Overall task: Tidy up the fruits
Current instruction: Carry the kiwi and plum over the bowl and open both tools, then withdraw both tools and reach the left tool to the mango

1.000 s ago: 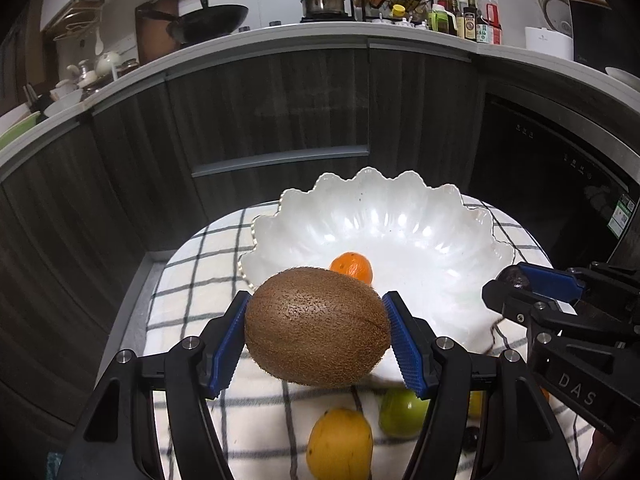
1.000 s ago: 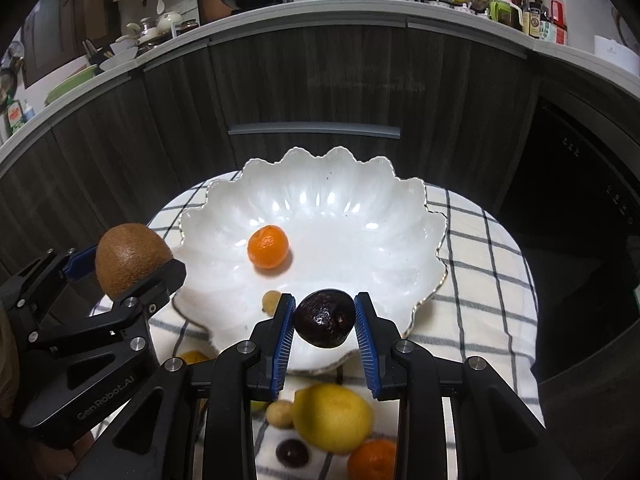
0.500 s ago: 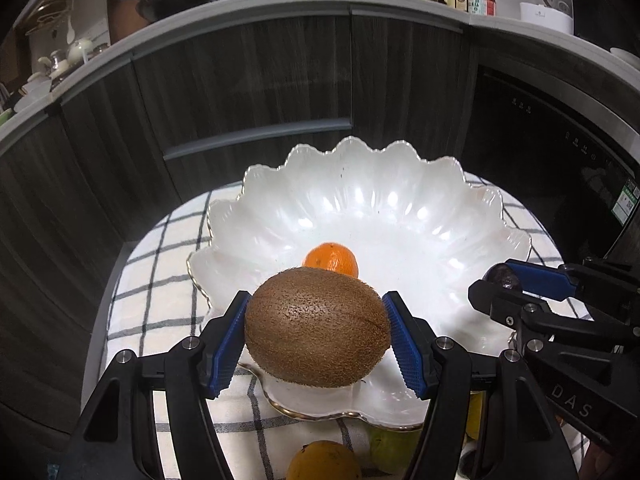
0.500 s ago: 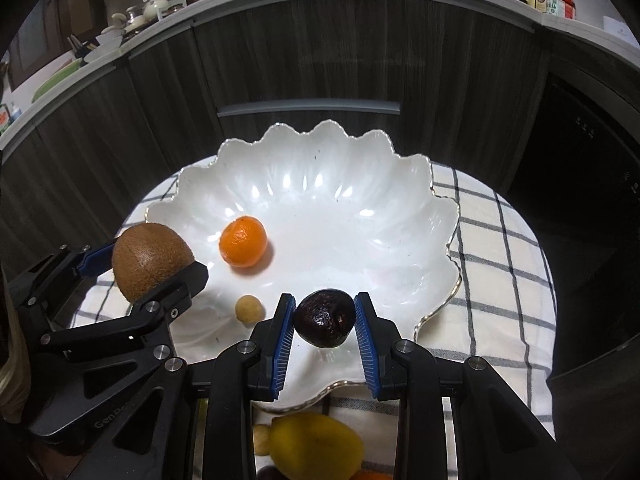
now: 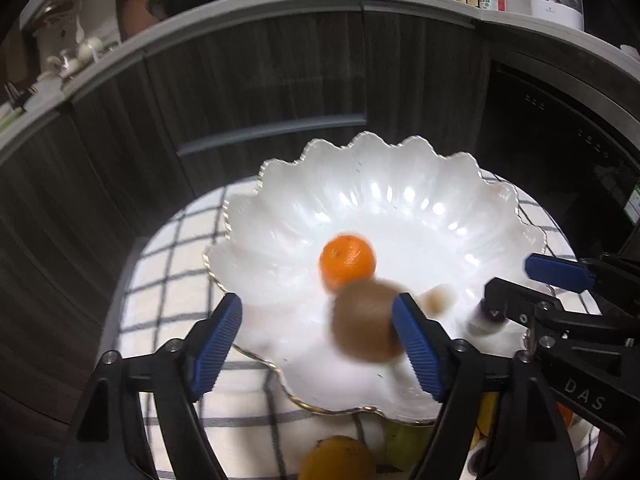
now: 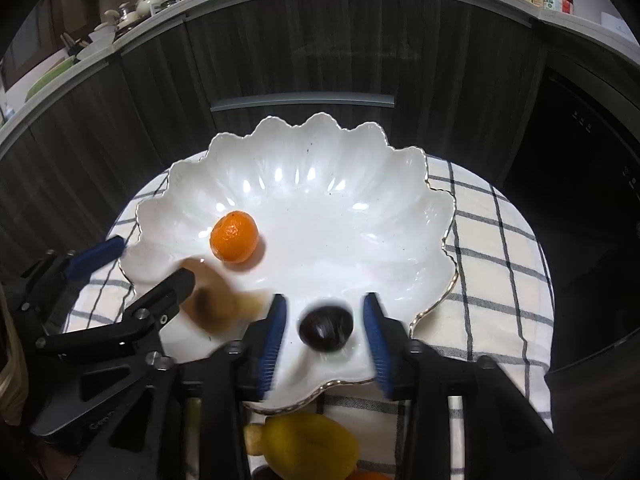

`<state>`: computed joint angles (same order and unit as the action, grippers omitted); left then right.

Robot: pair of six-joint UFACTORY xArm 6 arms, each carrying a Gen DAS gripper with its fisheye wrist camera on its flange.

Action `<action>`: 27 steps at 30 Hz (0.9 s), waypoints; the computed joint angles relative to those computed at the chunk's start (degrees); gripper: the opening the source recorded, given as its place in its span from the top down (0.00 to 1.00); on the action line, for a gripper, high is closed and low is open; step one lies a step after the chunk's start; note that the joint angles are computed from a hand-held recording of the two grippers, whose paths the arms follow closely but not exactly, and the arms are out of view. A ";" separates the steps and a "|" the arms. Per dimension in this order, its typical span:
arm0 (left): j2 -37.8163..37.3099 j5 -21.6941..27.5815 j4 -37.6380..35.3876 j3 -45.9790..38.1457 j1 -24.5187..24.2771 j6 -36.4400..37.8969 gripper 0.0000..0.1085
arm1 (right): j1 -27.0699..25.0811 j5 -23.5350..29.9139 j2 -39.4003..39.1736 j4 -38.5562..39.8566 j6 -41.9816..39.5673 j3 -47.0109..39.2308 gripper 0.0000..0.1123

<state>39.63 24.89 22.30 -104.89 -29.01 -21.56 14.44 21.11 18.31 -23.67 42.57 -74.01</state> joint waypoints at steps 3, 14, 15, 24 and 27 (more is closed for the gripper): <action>-0.40 0.61 1.36 0.05 0.27 -1.44 0.21 | -0.11 1.48 -0.71 -4.16 4.62 0.00 0.41; -5.57 0.34 13.27 6.00 0.53 -14.30 0.05 | 0.86 5.74 -5.34 -18.07 17.74 1.89 0.29; -6.39 0.19 14.88 6.98 0.53 -15.87 0.05 | 1.02 6.05 -5.95 -18.81 18.62 2.33 0.29; -14.28 2.39 29.38 16.14 -0.18 -34.45 0.05 | 2.76 9.25 -11.11 -23.04 26.01 7.30 0.29; -16.68 1.80 29.30 19.57 -0.03 -35.31 0.05 | 3.71 10.78 -12.94 -24.37 27.71 9.04 0.29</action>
